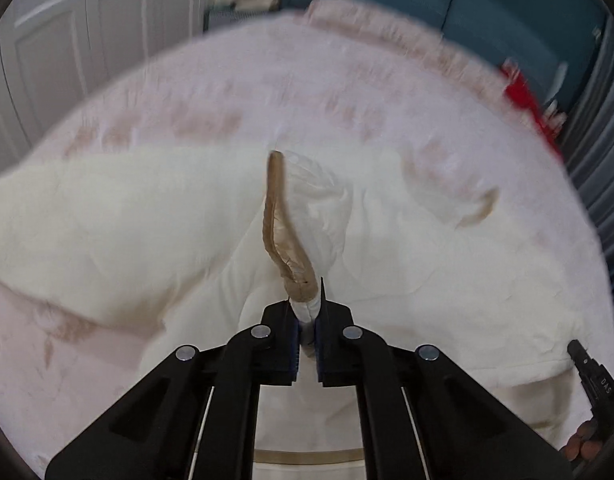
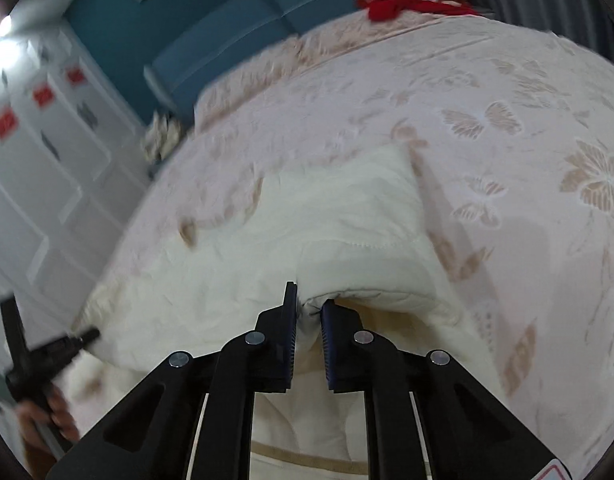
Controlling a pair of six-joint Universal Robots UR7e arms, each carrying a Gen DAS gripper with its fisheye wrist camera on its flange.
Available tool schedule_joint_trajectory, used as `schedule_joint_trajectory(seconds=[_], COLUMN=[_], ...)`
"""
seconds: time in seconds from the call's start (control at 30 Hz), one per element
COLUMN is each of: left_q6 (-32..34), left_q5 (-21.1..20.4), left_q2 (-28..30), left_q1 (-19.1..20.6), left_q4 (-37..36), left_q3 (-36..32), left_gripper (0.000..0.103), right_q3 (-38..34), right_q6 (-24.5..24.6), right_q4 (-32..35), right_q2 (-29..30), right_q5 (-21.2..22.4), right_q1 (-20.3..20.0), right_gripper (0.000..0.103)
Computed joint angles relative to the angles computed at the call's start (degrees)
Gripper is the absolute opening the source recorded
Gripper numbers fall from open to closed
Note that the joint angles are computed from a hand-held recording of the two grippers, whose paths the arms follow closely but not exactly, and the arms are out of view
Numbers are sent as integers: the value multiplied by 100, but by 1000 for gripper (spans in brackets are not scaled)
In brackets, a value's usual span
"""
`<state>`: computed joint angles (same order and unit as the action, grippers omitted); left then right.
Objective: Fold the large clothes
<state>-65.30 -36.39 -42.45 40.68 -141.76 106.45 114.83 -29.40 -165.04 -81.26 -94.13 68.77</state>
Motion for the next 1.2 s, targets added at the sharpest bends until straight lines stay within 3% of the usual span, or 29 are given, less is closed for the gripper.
schedule_joint_trajectory(seconds=[0.07, 0.17, 0.3, 0.4, 0.5, 0.6, 0.73, 0.9, 1.07, 1.2], left_q6=[-78, -434, -1141, -1689, -1084, -548, 213, 145, 183, 72], left_q5=[-213, 272, 267, 578, 564, 304, -82, -133, 14, 332], left_q2=[169, 355, 4, -216, -63, 286, 973, 1465, 1580, 1738], left_q1=[137, -62, -362, -637, -699, -650, -568, -458, -474, -594], left_q4=[91, 1025, 1675, 2347, 1725, 1284, 641, 825, 722, 850], left_q3=[0, -197, -95, -126, -255, -503, -971, -1318, -1260, -1254], left_gripper=[5, 12, 27, 29, 29, 29, 29, 29, 29, 29], right_q3=[-12, 46, 227, 380, 296, 234, 418, 498, 584, 747], right_q6=[-133, -149, -248, -541, -698, -878, -926, -1142, -1174, -1442], right_q4=[-5, 53, 19, -422, -511, -702, -568, -959, -1231, -1810], right_q2=[205, 36, -444, -607, -528, -166, -24, 508, 633, 769], right_q5=[-416, -556, -830, -1054, -1006, -1339, -1273, -1591, -1418, -1383], right_q1=[-50, 8, 153, 362, 571, 730, 782, 833, 644, 584], right_gripper=[11, 16, 21, 21, 21, 15, 13, 13, 11, 11])
